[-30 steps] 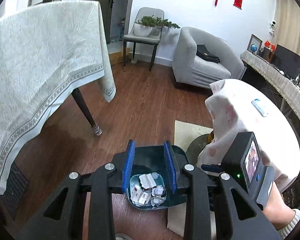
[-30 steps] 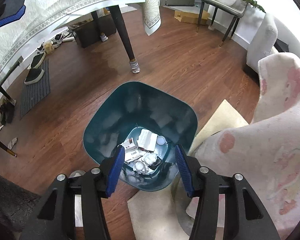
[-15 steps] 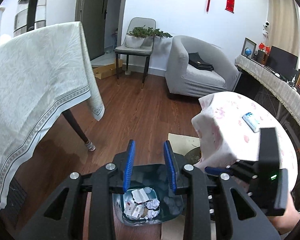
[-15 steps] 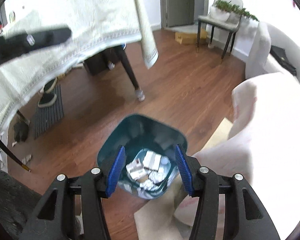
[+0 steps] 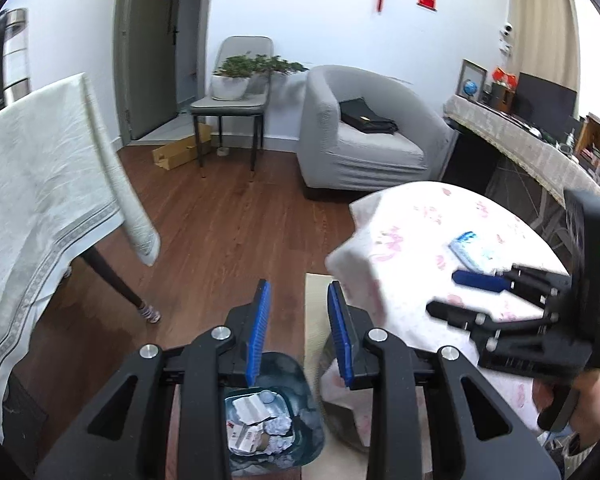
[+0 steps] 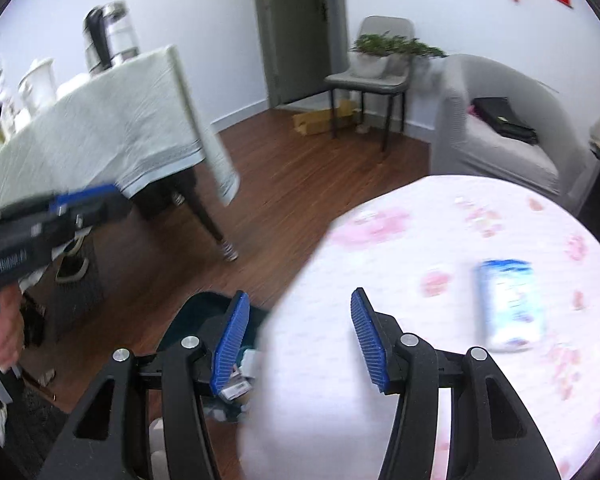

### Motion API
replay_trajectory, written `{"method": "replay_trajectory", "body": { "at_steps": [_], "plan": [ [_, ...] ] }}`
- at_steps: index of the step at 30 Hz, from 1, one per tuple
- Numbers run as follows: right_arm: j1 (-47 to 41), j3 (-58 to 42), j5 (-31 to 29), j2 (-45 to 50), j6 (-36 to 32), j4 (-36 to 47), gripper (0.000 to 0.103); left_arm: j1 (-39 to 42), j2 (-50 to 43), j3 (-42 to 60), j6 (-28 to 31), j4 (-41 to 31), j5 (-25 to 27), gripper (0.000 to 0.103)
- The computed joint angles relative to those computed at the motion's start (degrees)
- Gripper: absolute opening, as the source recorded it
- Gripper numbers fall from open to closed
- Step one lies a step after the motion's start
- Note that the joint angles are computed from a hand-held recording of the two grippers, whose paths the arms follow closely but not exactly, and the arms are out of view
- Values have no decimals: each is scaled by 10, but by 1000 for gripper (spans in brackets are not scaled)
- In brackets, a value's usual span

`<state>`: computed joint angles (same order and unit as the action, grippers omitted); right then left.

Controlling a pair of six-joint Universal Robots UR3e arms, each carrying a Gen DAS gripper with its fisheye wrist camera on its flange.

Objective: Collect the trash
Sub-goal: 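Move both grippers back to the table toward the tissue pack, then grasp the blue-white tissue pack with the right gripper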

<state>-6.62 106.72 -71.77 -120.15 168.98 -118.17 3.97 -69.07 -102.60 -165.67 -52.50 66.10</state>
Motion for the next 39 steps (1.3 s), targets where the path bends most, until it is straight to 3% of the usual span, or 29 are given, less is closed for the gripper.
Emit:
{"method": "replay_trajectory", "body": {
  "at_steps": [7, 16, 27, 33, 39],
  "plan": [
    [-234, -6, 116, -73, -134, 136, 55, -120, -106, 59, -41, 60, 63, 40],
    [-413, -47, 202, -49, -239, 267, 56, -224, -217, 115, -46, 83, 87, 47],
    [-423, -43, 224, 9, -194, 245, 55, -287, -269, 133, -45, 84, 66, 47],
    [-394, -34, 207, 47, -157, 201, 42, -302, -296, 155, -58, 81, 49, 46],
    [-407, -32, 236, 58, -166, 236, 20, -316, -323, 179, -63, 78, 52, 44]
  ]
}}
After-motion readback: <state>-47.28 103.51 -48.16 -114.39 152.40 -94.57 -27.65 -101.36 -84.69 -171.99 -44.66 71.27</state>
